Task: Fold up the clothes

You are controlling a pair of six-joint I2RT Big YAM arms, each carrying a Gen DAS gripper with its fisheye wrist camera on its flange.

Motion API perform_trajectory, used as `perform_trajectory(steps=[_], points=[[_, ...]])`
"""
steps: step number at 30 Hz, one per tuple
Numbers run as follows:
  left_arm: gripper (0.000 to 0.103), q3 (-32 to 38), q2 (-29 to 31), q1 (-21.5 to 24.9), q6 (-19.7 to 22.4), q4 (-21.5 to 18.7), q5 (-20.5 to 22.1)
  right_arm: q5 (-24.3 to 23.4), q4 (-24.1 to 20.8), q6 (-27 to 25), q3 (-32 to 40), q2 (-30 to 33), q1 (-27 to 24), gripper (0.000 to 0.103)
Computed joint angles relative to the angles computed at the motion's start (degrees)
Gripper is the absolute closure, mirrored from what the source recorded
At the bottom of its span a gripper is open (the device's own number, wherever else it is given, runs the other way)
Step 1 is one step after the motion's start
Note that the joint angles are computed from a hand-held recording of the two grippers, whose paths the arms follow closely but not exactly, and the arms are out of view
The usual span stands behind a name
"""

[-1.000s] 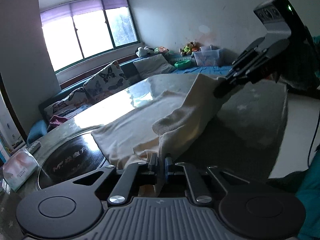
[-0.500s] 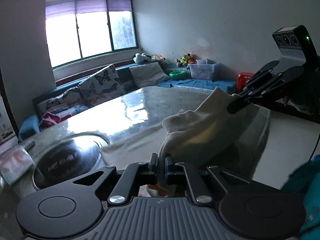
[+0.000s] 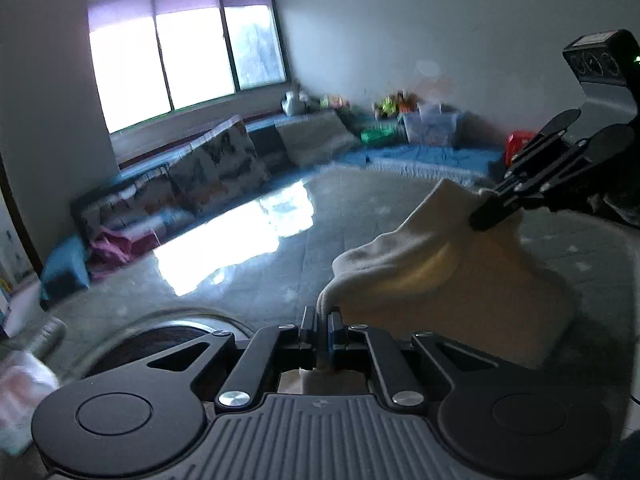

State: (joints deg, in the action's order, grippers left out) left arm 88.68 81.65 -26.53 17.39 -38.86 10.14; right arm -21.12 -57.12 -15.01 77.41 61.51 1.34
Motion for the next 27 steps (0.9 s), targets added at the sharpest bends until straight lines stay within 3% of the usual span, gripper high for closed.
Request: perform_trajectory(steps=[4, 10, 12, 17, 20, 23, 27], points=[[0.098, 1.26, 4.32, -0.39, -1.06, 0.00, -3.22, 2.95, 4.25, 3.48, -2.19, 3.82, 0.37, 0.096], [0.092, 0.11, 4.16, -0.37, -1.64, 0.44, -4.87, 7.62, 6.58, 7.34, -4.78, 4.40, 0.86, 0.081], [0.089, 0.32, 4.05, -0.39, -1.67, 0.76, -5.81, 8.95, 8.12, 8.61, -4.95, 3.83, 0.84, 0.080], [0.088, 2.24, 4.72, -0.57, -4.62, 1.13, -8.48, 5.51, 10.04, 11.79, -5.13, 2.67, 1.31, 0.080], [0.089, 3.71, 4.90, -0.63, -5.52, -0.32, -6.00, 4.72, 9.67, 11.76, -4.69, 3.82, 2.47, 0.081], [0.090, 4.14, 4.65, -1.63, -3.38, -2.20, -3.25, 6.20, 9.64, 13.03, -4.38, 5.61, 3.44, 0.081], [0.090, 5.83, 6.28, -3.57, -3.12, -4.83, -3.30, 8.02, 11.16, 14.50, -5.00, 6.47, 4.37, 0.081]])
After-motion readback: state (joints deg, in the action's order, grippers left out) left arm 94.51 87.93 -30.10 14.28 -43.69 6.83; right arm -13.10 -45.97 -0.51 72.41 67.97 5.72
